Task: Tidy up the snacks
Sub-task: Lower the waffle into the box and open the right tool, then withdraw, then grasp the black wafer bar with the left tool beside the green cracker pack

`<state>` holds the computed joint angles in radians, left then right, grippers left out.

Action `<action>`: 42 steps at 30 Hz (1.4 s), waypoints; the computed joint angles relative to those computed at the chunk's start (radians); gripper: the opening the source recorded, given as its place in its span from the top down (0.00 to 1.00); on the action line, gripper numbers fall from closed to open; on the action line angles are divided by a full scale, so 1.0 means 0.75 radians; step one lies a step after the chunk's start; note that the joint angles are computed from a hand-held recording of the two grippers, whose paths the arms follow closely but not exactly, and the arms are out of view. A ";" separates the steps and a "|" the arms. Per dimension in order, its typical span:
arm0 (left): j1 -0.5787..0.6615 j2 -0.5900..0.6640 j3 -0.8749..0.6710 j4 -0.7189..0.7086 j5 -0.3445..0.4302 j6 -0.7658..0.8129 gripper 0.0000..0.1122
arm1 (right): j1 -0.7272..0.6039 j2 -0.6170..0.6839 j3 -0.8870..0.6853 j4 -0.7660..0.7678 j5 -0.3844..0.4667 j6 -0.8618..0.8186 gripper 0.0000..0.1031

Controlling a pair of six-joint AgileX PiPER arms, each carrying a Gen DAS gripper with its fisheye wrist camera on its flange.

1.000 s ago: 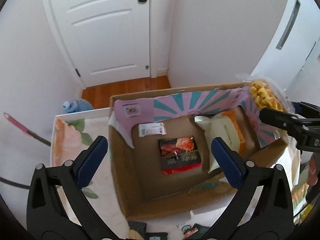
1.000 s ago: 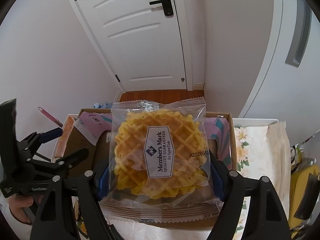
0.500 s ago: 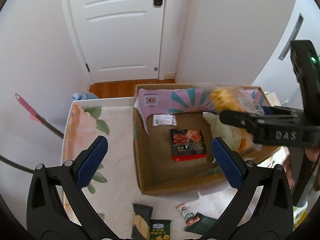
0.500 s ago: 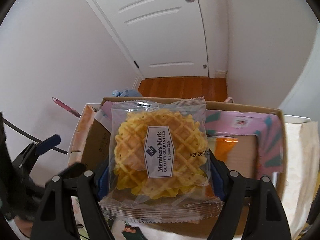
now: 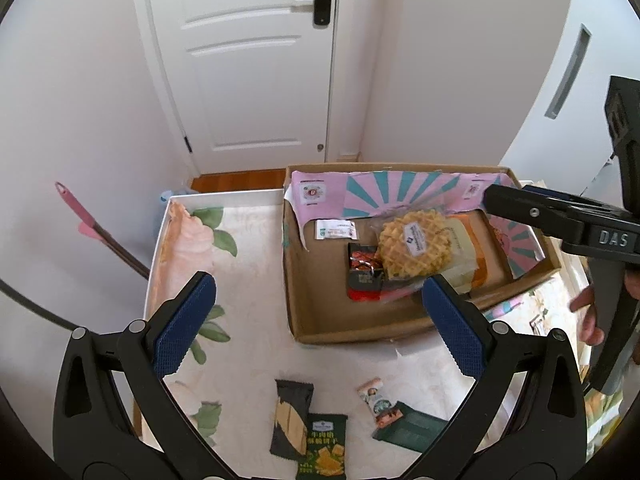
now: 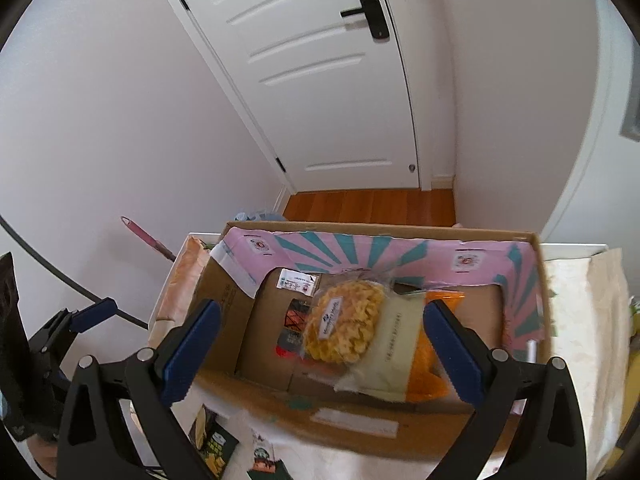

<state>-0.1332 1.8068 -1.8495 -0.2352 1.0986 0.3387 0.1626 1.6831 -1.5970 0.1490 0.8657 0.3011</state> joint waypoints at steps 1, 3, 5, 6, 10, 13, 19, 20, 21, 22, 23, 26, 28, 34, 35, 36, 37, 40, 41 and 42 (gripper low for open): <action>-0.004 -0.031 0.031 0.002 -0.009 0.001 0.09 | 0.006 -0.035 0.025 -0.017 -0.003 0.003 0.02; -0.012 -0.080 0.078 0.006 -0.021 -0.004 0.09 | 0.013 -0.095 0.068 -0.027 -0.004 -0.005 0.02; -0.015 -0.130 0.129 0.005 -0.034 -0.006 0.09 | 0.030 -0.147 0.102 -0.053 -0.001 0.009 0.02; -0.013 -0.156 0.156 0.001 -0.040 -0.005 0.09 | 0.032 -0.192 0.132 -0.061 0.007 0.002 0.02; 0.000 -0.282 0.276 -0.001 -0.062 -0.025 0.09 | 0.085 -0.335 0.202 -0.164 0.063 0.043 0.02; 0.033 -0.392 0.359 -0.017 -0.073 -0.031 0.09 | 0.136 -0.419 0.257 -0.233 0.077 0.075 0.02; 0.103 -0.525 0.455 -0.020 -0.052 -0.006 0.09 | 0.259 -0.590 0.380 -0.370 0.095 0.182 0.02; 0.110 -0.541 0.468 -0.016 -0.049 0.000 0.09 | 0.287 -0.615 0.399 -0.402 0.098 0.214 0.02; 0.122 -0.561 0.484 -0.017 -0.046 0.015 0.09 | 0.321 -0.644 0.421 -0.441 0.099 0.253 0.02; 0.133 -0.580 0.500 -0.015 -0.043 0.032 0.09 | 0.346 -0.661 0.434 -0.470 0.102 0.281 0.02; 0.143 -0.600 0.520 -0.008 -0.046 0.051 0.09 | 0.386 -0.684 0.452 -0.512 0.112 0.324 0.02; 0.185 -0.616 0.558 -0.024 -0.037 0.124 0.09 | 0.522 -0.735 0.524 -0.624 0.128 0.487 0.02; 0.213 -0.605 0.576 -0.046 -0.027 0.168 0.09 | 0.591 -0.740 0.565 -0.677 0.131 0.573 0.02; 0.312 -0.551 0.651 -0.132 -0.015 0.359 0.09 | 0.793 -0.672 0.670 -0.787 0.121 0.875 0.02; 0.329 -0.536 0.650 -0.148 -0.005 0.389 0.09 | 0.819 -0.653 0.678 -0.806 0.120 0.920 0.02; 0.347 -0.523 0.653 -0.162 0.002 0.423 0.09 | 0.848 -0.629 0.682 -0.825 0.120 0.972 0.02; 0.364 -0.508 0.654 -0.175 0.006 0.458 0.09 | 0.876 -0.608 0.690 -0.844 0.114 1.027 0.02; 0.416 -0.445 0.636 -0.220 0.033 0.554 0.09 | 0.946 -0.544 0.712 -0.894 0.083 1.177 0.02; 0.437 -0.409 0.624 -0.244 0.051 0.593 0.09 | 0.968 -0.515 0.714 -0.910 0.081 1.218 0.02; 0.448 -0.381 0.614 -0.258 0.061 0.616 0.09 | 0.984 -0.490 0.712 -0.920 0.084 1.247 0.02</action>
<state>0.2030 1.5208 -1.3889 -0.4290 1.1442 0.8009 0.9008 1.3156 -1.0626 -0.5408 0.9284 1.2362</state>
